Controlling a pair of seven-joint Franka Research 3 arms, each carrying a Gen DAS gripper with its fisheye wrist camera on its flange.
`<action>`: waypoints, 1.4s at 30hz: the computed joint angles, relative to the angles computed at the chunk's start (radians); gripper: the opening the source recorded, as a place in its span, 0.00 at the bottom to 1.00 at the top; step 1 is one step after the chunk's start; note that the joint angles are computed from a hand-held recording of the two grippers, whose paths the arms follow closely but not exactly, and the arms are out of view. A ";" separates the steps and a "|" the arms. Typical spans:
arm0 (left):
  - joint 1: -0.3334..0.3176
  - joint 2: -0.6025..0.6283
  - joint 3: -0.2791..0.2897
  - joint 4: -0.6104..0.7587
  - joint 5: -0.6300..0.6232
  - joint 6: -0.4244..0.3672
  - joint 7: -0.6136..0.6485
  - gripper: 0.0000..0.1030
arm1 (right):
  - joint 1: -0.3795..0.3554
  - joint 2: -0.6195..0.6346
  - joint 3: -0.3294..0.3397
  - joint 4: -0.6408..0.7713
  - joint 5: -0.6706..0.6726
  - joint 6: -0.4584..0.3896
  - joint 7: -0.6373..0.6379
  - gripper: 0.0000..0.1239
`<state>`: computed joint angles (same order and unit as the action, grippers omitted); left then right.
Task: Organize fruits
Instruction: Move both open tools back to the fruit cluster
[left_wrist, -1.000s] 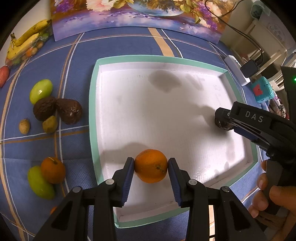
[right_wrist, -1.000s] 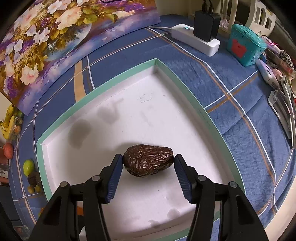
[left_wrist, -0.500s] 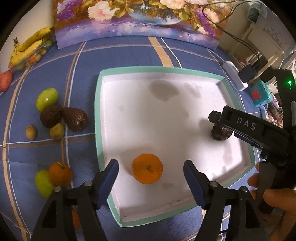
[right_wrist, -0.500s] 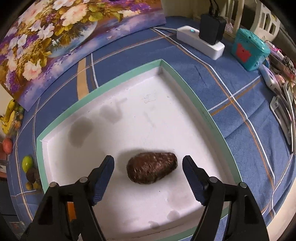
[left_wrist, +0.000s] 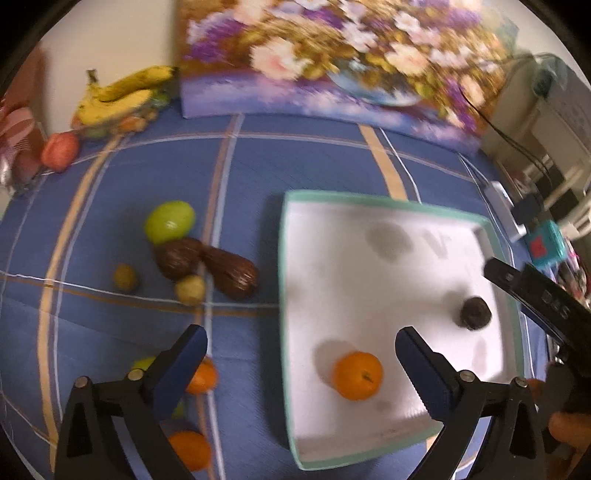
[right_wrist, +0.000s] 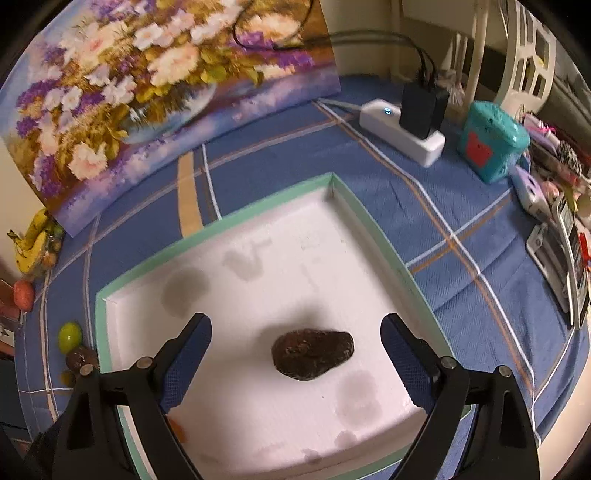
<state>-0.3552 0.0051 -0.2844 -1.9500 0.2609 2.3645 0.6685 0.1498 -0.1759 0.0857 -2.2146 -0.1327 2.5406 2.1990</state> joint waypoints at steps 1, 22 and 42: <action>0.003 -0.007 0.003 -0.007 0.009 0.006 -0.011 1.00 | -0.001 -0.007 0.003 -0.004 -0.010 0.015 0.005 0.75; 0.141 -0.247 0.040 -0.253 0.009 0.216 -0.177 1.00 | 0.038 -0.059 0.039 -0.034 0.015 0.184 -0.073 0.75; 0.158 -0.415 0.118 -0.475 -0.156 0.168 -0.242 0.75 | 0.231 0.025 0.031 0.044 0.418 0.178 -0.477 0.52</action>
